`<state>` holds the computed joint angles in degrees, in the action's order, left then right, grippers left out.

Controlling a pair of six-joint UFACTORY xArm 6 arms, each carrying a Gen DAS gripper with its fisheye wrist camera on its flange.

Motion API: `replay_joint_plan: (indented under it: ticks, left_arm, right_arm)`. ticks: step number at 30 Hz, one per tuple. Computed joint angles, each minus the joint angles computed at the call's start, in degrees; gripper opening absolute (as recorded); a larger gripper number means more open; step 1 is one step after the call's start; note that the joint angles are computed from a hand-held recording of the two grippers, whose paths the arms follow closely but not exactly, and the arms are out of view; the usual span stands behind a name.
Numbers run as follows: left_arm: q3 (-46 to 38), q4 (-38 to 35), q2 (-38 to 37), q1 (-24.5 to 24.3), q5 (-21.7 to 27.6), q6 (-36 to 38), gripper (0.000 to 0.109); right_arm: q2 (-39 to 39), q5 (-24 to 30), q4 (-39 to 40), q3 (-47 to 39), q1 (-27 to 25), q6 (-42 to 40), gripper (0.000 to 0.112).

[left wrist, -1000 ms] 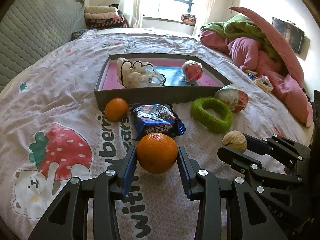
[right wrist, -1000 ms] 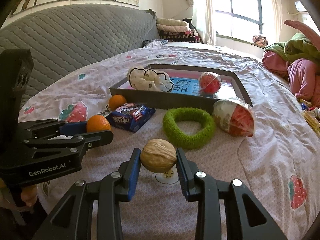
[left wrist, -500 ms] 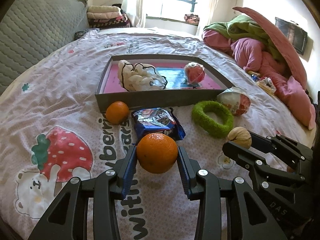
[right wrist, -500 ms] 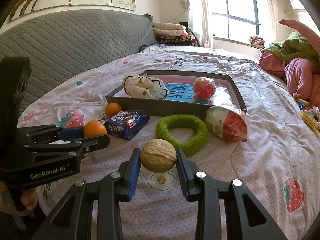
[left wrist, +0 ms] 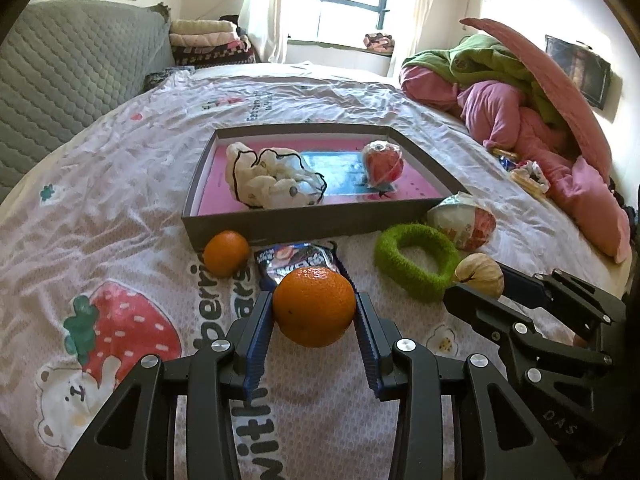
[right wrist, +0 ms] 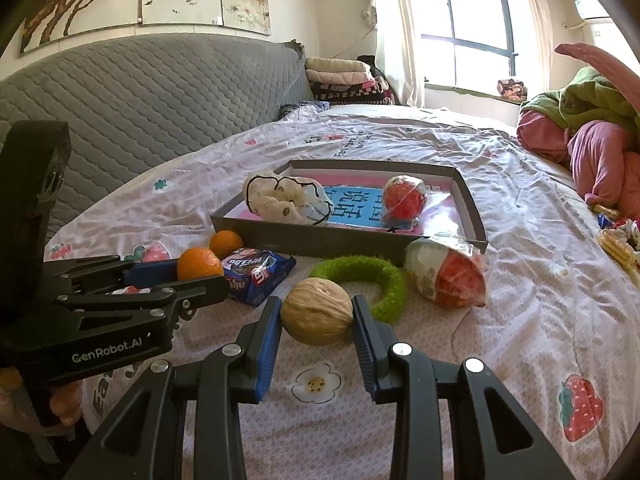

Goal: Organize objects
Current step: 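Carry the large orange with the left gripper while the right carries the walnut over the tray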

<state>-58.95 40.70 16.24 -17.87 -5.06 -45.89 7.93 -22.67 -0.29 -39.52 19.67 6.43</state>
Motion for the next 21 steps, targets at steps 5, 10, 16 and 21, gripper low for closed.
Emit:
replay_joint_plan:
  ticks: [5, 10, 16, 21]
  left_arm:
    - [-2.09, 1.11, 0.55, -0.05, 1.72, -1.45, 0.041]
    - [-4.14, -1.3, 1.39, -0.28, 2.99, 0.28, 0.041]
    - [-6.41, -2.39, 2.52, -0.56, 3.73, 1.47, 0.041]
    - [-8.14, -4.54, 3.66, -0.87, 4.17, 3.77, 0.041]
  right_arm:
    - [0.1, -0.48, 0.39, -0.61, -0.04, -0.9, 0.035]
    - [0.36, -0.62, 1.91, -1.77, 0.04, -3.11, 0.035]
    - [1.07, -1.0, 1.25, -3.25, -0.65, -2.99, 0.035]
    - [1.79, -0.78, -0.31, -4.46, -1.39, -2.46, 0.035]
